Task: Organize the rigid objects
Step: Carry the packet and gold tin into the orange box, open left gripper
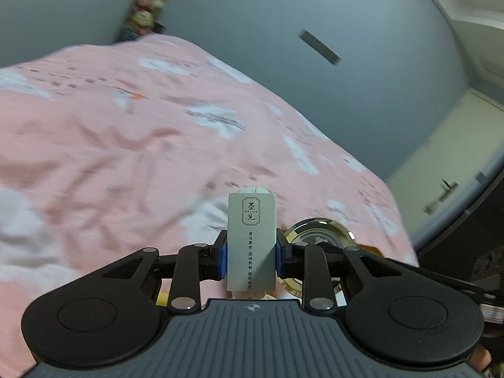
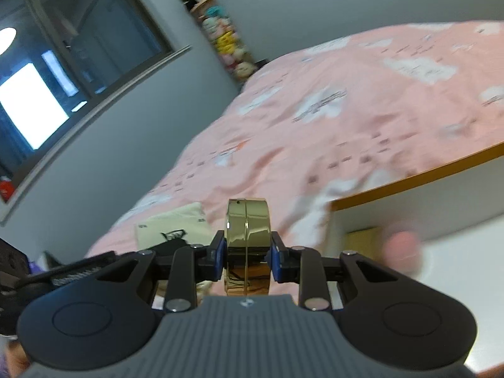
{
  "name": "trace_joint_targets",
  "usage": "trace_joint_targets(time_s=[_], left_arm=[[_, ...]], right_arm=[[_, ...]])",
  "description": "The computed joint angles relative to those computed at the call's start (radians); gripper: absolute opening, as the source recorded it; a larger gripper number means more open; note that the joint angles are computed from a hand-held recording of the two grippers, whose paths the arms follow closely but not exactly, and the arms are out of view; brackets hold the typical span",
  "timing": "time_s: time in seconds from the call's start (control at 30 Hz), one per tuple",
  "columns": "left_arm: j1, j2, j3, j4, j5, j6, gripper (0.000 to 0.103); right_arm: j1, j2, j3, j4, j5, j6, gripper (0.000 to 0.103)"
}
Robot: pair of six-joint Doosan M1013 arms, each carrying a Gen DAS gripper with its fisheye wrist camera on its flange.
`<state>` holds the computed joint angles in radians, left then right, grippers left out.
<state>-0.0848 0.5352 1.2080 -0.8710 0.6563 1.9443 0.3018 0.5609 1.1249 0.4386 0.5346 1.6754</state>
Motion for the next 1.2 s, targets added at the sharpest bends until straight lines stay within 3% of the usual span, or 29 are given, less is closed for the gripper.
trace_joint_targets(time_s=[0.13, 0.27, 0.33, 0.63, 0.8, 1.2], left_arm=[[-0.026, 0.032, -0.055, -0.04, 0.089, 0.066, 0.031], [-0.047, 0.102, -0.18, 0.004, 0.284, 0.005, 0.031], [-0.064, 0.131, -0.232, 0.048, 0.335, -0.005, 0.031], [-0.133, 0.22, -0.385, 0.316, 0.525, -0.061, 0.031], [-0.15, 0.27, -0.465, 0.381, 0.641, -0.047, 0.031], [-0.177, 0.278, -0.46, 0.527, 0.634, -0.054, 0.032]], right_arm=[[-0.023, -0.027, 0.025, -0.18, 0.039, 0.14, 0.028], [-0.051, -0.035, 0.024, -0.295, 0.125, 0.217, 0.028], [-0.062, -0.035, 0.023, -0.328, 0.16, 0.237, 0.028], [-0.1, -0.025, 0.024, -0.354, 0.268, 0.265, 0.027], [-0.102, -0.015, 0.018, -0.333, 0.288, 0.232, 0.027], [-0.094, 0.009, -0.011, -0.34, 0.341, 0.226, 0.027]])
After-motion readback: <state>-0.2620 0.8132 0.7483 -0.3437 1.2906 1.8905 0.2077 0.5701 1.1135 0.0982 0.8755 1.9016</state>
